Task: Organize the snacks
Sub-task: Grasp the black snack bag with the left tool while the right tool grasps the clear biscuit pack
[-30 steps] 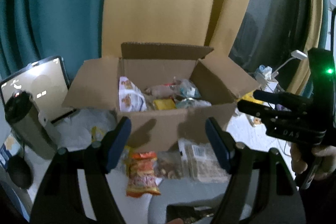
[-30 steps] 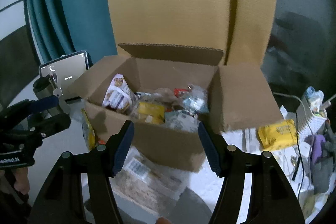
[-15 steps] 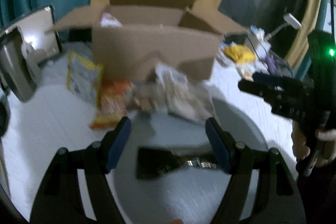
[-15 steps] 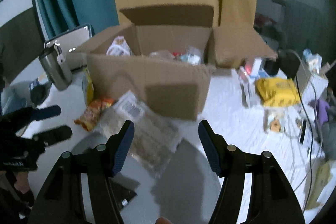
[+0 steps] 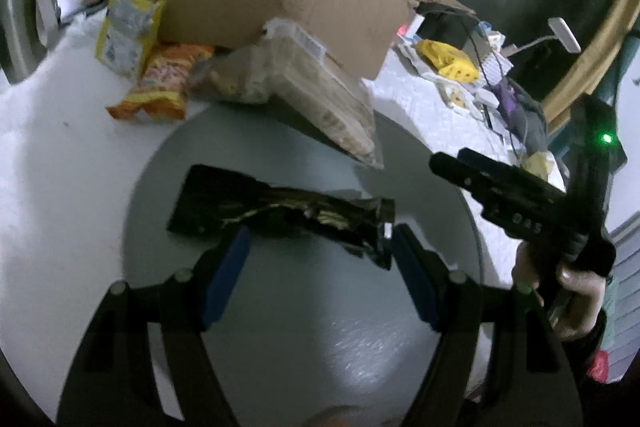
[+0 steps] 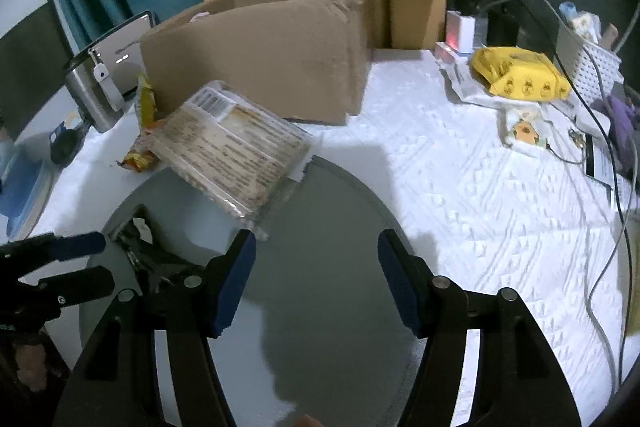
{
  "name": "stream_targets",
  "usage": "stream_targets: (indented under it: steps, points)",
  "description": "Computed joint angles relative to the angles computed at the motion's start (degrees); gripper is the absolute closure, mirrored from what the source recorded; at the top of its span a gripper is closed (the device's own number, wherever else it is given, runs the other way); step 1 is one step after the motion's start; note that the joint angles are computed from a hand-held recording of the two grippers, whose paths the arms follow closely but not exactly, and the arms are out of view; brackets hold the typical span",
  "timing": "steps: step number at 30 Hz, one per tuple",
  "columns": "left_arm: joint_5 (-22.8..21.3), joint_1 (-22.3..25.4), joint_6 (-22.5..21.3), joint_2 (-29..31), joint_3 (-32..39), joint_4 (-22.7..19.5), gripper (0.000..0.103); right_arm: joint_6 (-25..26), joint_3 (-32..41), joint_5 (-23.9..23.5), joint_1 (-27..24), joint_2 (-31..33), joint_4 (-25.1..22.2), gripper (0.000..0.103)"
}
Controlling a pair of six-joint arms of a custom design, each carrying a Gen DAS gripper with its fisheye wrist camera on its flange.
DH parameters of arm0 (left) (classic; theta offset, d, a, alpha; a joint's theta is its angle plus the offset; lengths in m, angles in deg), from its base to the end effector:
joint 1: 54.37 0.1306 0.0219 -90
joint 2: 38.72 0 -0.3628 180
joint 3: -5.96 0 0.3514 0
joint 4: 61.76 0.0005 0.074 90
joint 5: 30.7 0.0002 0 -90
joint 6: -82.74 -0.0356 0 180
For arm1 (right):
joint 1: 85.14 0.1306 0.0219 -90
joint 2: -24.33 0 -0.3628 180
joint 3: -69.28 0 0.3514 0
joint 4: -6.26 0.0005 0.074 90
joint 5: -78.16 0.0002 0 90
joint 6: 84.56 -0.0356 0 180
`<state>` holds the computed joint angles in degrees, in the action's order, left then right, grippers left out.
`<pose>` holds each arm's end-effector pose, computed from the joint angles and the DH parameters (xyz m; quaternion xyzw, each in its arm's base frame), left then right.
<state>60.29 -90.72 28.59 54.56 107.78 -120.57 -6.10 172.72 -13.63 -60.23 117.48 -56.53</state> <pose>0.3699 -0.2736 0.4606 0.0070 0.9404 -0.2068 0.2698 0.4116 0.1918 0.4686 -0.1152 0.9398 0.1146 0.3007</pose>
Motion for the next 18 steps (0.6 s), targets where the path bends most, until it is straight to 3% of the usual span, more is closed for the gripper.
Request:
stream_targets:
  steps: [5,9,14,16,18]
  points:
    - [0.59,0.52,4.98,2.68,1.97,0.07,0.029,1.30,-0.63,-1.92,-2.14,-0.73,1.16,0.036]
    - [-1.26,0.66,6.06,5.64,4.96,-1.24,0.029,2.07,-0.89,-3.01,-3.47,-0.38,0.96,0.036]
    - [-5.73,-0.40,1.79,9.59,8.90,-4.33,0.029,3.35,0.43,-4.10,-4.26,1.40,0.26,0.036]
    - [-6.67,-0.53,-1.00,9.46,8.35,-3.60,0.029,4.01,1.80,-4.13,-4.25,2.65,-0.06,0.035]
    - [-7.99,-0.54,-4.09,8.87,7.06,-2.50,0.030,4.48,3.55,-4.23,-4.15,4.19,-0.11,0.027]
